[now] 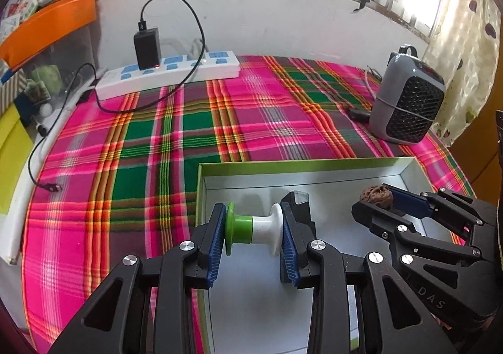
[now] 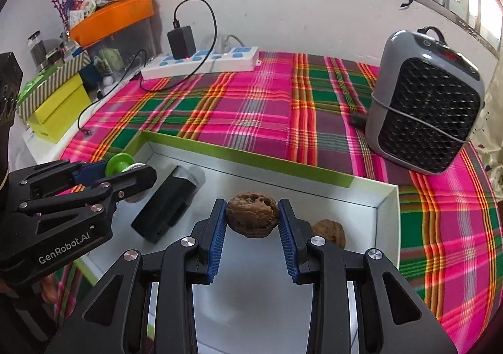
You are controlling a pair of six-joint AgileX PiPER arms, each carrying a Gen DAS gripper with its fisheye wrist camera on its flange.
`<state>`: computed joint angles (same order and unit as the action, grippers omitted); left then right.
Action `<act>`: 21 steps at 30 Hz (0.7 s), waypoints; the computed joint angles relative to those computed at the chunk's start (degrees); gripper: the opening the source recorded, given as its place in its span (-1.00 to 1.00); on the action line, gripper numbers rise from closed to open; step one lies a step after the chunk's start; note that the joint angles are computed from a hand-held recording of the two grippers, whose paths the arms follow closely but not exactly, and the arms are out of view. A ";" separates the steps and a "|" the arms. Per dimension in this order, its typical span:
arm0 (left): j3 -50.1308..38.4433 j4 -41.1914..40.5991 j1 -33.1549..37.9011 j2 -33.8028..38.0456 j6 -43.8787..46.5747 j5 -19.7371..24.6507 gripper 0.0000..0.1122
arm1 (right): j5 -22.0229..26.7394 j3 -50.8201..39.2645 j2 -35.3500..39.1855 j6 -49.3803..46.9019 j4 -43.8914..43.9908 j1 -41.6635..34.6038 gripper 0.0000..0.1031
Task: Organize objects
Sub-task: 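Lower the walnut into the tray and open the right gripper while the left holds the spool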
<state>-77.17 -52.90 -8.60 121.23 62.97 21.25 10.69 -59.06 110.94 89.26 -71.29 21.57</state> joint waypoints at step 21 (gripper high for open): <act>-0.80 3.35 -1.80 1.45 -2.24 -3.02 -0.44 | 1.68 -4.09 3.54 -15.13 14.37 -0.43 -0.33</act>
